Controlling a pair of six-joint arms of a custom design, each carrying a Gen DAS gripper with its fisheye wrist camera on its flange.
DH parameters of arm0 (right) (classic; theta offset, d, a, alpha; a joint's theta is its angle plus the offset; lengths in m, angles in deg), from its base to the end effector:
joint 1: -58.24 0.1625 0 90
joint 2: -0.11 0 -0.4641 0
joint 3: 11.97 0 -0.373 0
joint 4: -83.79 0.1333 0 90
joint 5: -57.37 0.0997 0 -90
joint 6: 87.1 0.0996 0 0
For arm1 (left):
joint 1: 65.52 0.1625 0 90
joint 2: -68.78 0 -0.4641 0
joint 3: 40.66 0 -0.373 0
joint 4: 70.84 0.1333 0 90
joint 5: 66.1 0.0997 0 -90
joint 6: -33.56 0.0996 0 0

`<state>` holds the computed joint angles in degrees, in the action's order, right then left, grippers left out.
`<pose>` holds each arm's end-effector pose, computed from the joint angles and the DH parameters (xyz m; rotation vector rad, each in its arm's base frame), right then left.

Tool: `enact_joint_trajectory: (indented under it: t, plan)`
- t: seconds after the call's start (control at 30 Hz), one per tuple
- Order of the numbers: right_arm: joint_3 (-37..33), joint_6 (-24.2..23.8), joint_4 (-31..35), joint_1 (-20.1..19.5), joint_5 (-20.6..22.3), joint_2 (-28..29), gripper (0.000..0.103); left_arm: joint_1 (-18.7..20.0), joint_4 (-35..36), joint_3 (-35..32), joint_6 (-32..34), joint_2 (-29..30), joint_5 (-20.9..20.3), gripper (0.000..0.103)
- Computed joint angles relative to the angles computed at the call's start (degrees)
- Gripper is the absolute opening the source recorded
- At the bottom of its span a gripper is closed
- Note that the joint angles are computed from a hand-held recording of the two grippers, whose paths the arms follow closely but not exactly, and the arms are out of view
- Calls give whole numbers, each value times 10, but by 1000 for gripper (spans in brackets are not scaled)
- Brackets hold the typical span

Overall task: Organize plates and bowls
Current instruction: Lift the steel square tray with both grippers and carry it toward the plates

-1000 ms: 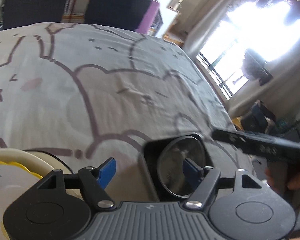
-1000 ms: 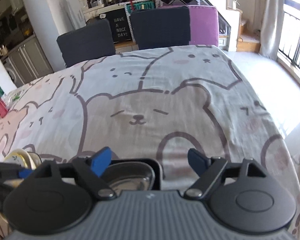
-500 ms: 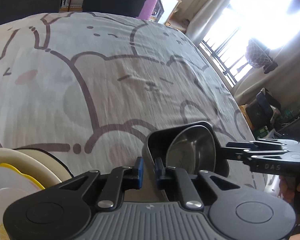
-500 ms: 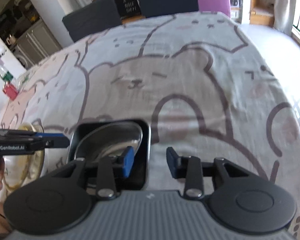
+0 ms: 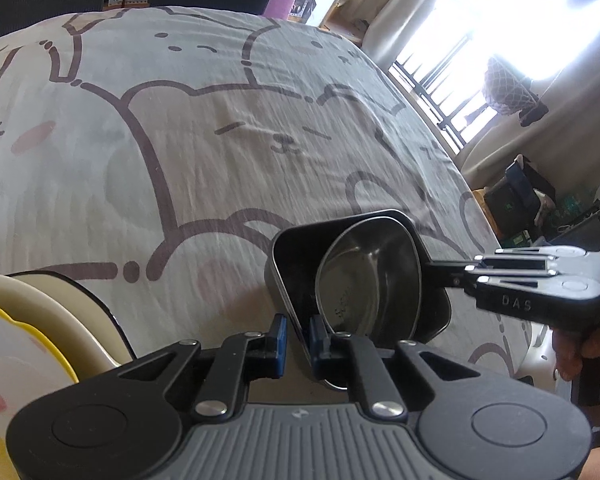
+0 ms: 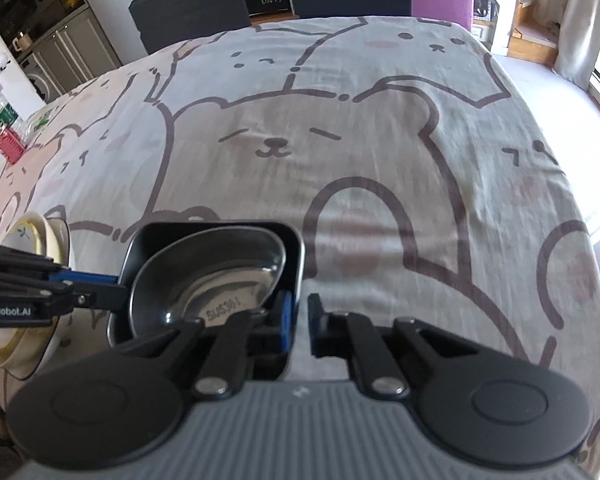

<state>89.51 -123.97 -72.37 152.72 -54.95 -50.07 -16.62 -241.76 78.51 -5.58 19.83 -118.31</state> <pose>0.1460 -0.6410 0.1644 0.8854 -2.5422 0.1889 -0.2109 -0.5374 0.1027 -0.0396 2.6489 -0.7736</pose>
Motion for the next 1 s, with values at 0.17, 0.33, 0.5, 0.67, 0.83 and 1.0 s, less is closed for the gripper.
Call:
enact_joint_trajectory:
  t: [0.17, 0.33, 0.5, 0.67, 0.83, 1.0]
  plan:
    - [1, 10, 4, -6, 2, 4, 8, 2, -21, 3, 4, 6, 2, 13]
    - [3, 4, -6, -10, 13, 5, 8, 3, -16, -1, 11, 10, 4, 13]
    - [1, 15, -7, -10, 21, 3, 7, 5, -29, 2, 6, 9, 1, 13]
    - [-3, 34, 20, -15, 30, -5, 7, 6, -50, 8, 0, 8, -7, 11]
    - [3, 46, 27, -22, 46, -18, 7, 4, -65, 9, 4, 9, -14, 10]
    - [6, 60, 29, -28, 62, -27, 7, 4, -81, 10, 13, 10, -20, 10]
